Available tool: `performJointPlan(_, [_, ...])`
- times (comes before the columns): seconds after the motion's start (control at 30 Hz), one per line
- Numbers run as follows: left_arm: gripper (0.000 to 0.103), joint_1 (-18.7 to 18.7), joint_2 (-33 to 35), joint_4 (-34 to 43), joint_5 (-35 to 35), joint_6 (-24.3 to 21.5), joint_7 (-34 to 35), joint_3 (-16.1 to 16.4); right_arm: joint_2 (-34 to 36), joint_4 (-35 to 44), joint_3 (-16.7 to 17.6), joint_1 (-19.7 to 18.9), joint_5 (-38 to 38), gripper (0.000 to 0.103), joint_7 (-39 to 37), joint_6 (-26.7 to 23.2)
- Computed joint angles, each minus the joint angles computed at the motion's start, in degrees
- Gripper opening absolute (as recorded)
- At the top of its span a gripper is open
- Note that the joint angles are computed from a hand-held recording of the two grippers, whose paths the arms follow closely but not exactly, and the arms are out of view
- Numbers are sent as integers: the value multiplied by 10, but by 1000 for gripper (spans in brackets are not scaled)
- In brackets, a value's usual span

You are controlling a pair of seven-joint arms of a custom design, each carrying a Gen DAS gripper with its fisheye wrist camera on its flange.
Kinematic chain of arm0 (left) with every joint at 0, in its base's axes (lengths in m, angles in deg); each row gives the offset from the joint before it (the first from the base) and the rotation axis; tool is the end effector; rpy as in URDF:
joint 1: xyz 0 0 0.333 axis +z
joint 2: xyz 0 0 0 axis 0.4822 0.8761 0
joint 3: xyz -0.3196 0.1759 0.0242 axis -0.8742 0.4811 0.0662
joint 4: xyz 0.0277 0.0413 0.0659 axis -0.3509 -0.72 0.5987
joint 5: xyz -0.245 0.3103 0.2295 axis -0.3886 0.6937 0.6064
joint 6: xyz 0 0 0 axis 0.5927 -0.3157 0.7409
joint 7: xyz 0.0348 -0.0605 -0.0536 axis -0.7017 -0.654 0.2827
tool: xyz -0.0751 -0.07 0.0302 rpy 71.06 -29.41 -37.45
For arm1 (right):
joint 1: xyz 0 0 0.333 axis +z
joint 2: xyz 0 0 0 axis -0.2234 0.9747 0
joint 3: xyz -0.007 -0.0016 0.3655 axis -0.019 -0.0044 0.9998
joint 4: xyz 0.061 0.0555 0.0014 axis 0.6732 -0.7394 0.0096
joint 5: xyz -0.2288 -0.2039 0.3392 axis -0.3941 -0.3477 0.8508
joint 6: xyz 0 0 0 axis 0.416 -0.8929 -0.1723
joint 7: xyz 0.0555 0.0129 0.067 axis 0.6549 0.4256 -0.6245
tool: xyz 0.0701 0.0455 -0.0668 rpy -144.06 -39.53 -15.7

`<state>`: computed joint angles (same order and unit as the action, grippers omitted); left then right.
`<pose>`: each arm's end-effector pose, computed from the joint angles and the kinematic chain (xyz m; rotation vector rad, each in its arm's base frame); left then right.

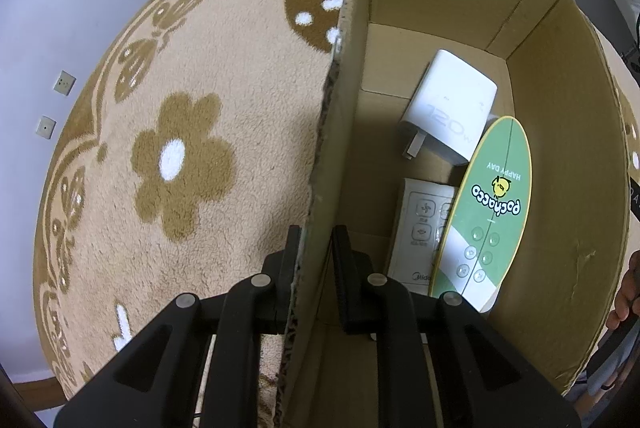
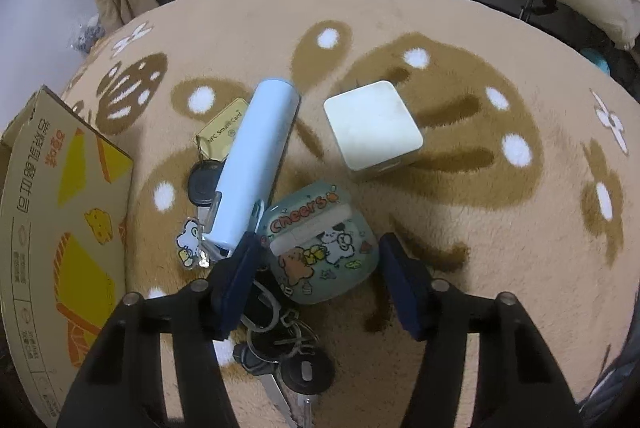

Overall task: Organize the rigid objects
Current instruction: 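Move the right tool back over the earbud case and power bank, then grasp the cartoon-printed earbud case with the right tool, then carry the earbud case into the box and open the right tool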

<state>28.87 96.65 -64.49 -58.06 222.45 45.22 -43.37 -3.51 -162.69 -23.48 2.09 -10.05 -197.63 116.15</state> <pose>0.6865 -0.0726 0.4461 -1.3651 2.5806 -0.1537 0.5293 0.1976 0.4062 -0.8936 2.7138 -0.5138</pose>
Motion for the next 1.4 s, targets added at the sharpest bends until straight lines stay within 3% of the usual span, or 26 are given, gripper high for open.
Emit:
performJointPlan(0.13, [15, -1, -1, -1, 1, 0, -2, 0, -10, -18, -3, -5, 6, 66, 19, 33])
performJointPlan(0.53, [13, 3, 2, 5, -16, -9, 2, -1, -20, -19, 2, -7, 1, 65, 35, 30])
performJointPlan(0.87, [14, 0, -1, -1, -8, -3, -1, 0, -37, 7, 18, -10, -46, 64, 39, -1])
performJointPlan(1.2, [14, 1, -3, -2, -10, -2, -1, 0, -60, 30, 32, -4, -96, 64, 54, -64])
performJointPlan(1.4, [14, 2, -3, -1, -11, -5, 0, 0, -81, 34, 43, -9, -137, 64, 70, -54])
